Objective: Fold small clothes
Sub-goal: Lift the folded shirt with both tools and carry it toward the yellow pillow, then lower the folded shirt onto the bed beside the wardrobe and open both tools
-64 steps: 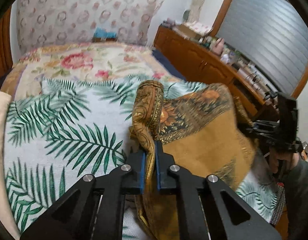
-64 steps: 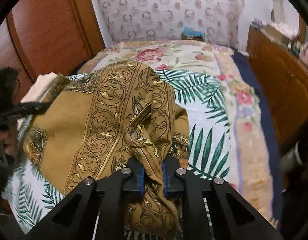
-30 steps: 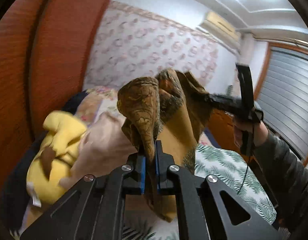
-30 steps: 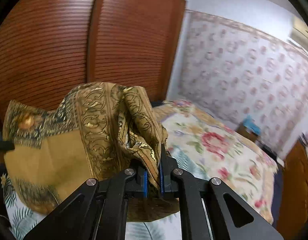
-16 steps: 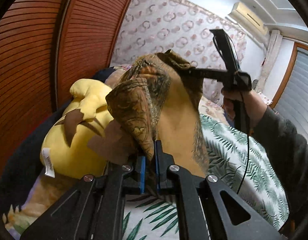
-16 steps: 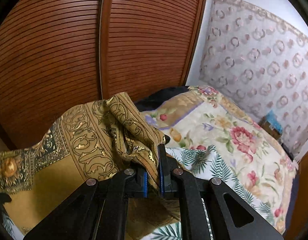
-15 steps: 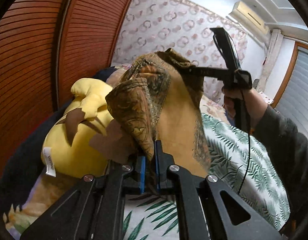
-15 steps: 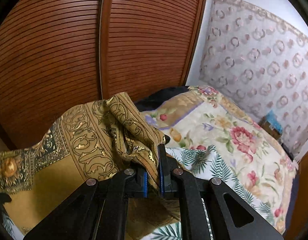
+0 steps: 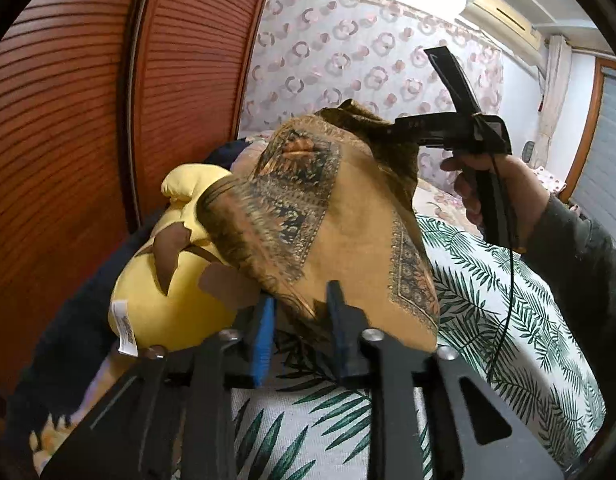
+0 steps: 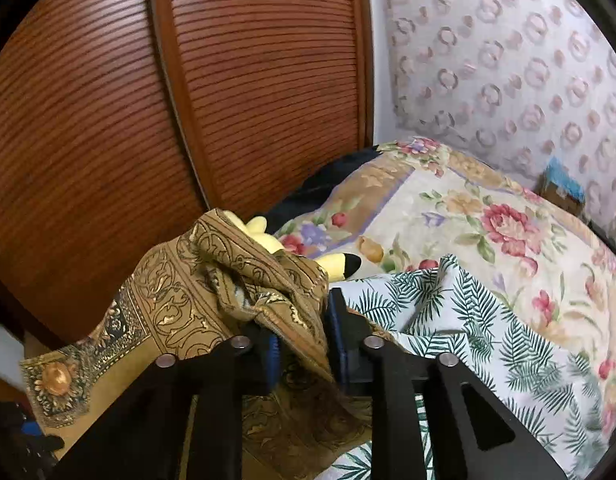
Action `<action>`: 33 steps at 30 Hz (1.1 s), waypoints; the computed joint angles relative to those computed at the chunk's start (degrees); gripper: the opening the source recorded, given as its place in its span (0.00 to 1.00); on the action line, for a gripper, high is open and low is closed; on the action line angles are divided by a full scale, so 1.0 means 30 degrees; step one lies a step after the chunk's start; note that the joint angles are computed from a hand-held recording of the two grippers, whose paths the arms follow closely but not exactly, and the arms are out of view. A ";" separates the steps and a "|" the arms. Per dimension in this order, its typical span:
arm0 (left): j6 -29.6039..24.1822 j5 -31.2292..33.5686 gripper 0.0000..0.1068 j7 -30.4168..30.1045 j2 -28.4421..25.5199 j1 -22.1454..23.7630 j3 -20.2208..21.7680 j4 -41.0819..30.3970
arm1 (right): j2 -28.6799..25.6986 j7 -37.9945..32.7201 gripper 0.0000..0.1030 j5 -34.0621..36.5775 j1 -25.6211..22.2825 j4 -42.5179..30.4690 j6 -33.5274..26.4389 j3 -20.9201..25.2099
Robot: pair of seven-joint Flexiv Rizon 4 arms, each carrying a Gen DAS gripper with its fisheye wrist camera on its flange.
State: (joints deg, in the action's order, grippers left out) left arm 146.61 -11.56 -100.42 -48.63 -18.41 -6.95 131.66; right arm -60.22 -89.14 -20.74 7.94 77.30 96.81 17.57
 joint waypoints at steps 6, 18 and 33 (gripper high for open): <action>0.0578 -0.0345 0.76 0.0627 0.0226 -0.0534 0.0273 0.0142 | -0.0165 0.0258 0.43 0.0268 -0.0135 0.0195 0.0727 0.0311; 0.0697 -0.1993 0.89 0.2736 0.0733 -0.1799 0.0472 -0.0024 | -0.0137 0.3458 0.44 0.3020 0.5803 0.1503 0.1908 -0.8622; 0.0306 -0.2459 0.89 0.4644 0.1460 -0.2910 0.0108 -0.0398 | 0.2791 0.2796 0.44 0.7429 0.7931 0.9113 0.8959 -1.0381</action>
